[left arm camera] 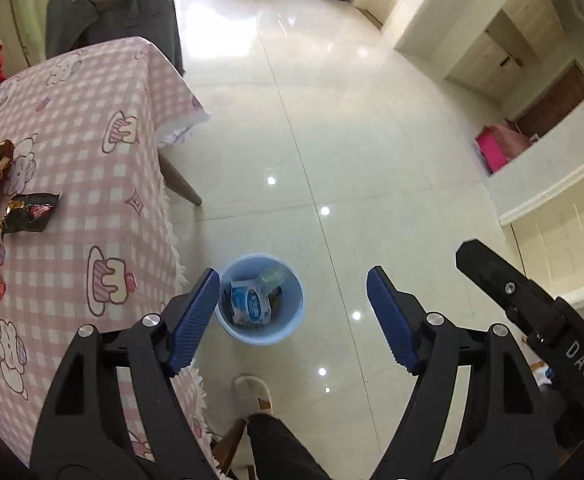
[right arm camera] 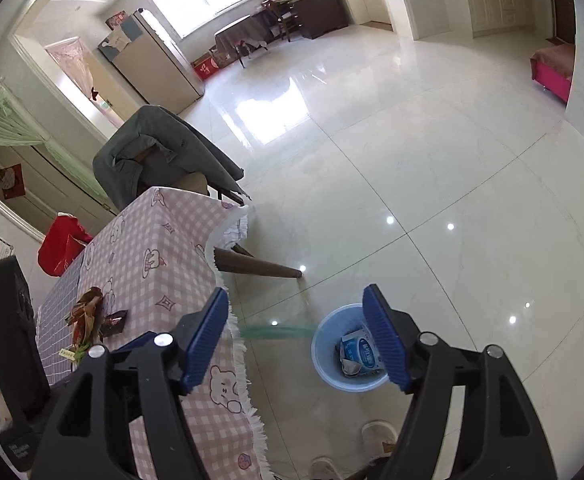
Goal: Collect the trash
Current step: 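Open the right tool then the left tool above the blue bucket, then move both tools back over the remaining trash on the table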
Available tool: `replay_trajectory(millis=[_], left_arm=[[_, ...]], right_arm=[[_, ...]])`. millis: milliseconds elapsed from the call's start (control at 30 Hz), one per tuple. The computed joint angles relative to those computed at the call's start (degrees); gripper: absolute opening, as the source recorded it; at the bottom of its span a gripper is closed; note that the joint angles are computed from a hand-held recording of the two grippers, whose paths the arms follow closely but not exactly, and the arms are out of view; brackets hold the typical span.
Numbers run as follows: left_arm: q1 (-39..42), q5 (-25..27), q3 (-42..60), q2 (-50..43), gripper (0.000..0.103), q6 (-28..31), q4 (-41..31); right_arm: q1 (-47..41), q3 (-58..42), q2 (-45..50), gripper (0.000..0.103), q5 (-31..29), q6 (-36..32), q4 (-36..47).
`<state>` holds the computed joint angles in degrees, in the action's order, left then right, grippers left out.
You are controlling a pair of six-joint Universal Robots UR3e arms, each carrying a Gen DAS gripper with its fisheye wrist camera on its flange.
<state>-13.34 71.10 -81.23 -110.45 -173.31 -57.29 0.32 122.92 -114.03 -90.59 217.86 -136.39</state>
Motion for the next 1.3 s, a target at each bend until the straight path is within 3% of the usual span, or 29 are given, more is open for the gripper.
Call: replay_trajectory(millis=[233,500,900,1100,1300], left_arm=[[4.24,-0.79,-2.47,3.5,0.075,1.92,-1.26],[11.61,-0.93,-7.23,10.23,0.075,4.33,-3.23],[30.84,-2.04,-14.92,20.75,0.075,11.12,-7.36],[38.85,-1.73,-14.87,20.39,0.075,12.82,-8.18],[41.92,-1.4,-13.22,16.39,0.075,12.51,-7.53]], right_arm=[[4.02,-2.62,3.14,0.069,-0.77,2.08,-0.5],[13.45,-11.88,13.31,0.07,-2.73,5.44,-2.83],[27.74,-37.58,36.55,0.07,-4.0,6.11,-1.68],[31.34,-53.7,48.61,0.07,-4.05,3.45,2.85],[32.63,-68.11,59.02,0.07,-2.87,1.16,8.14]])
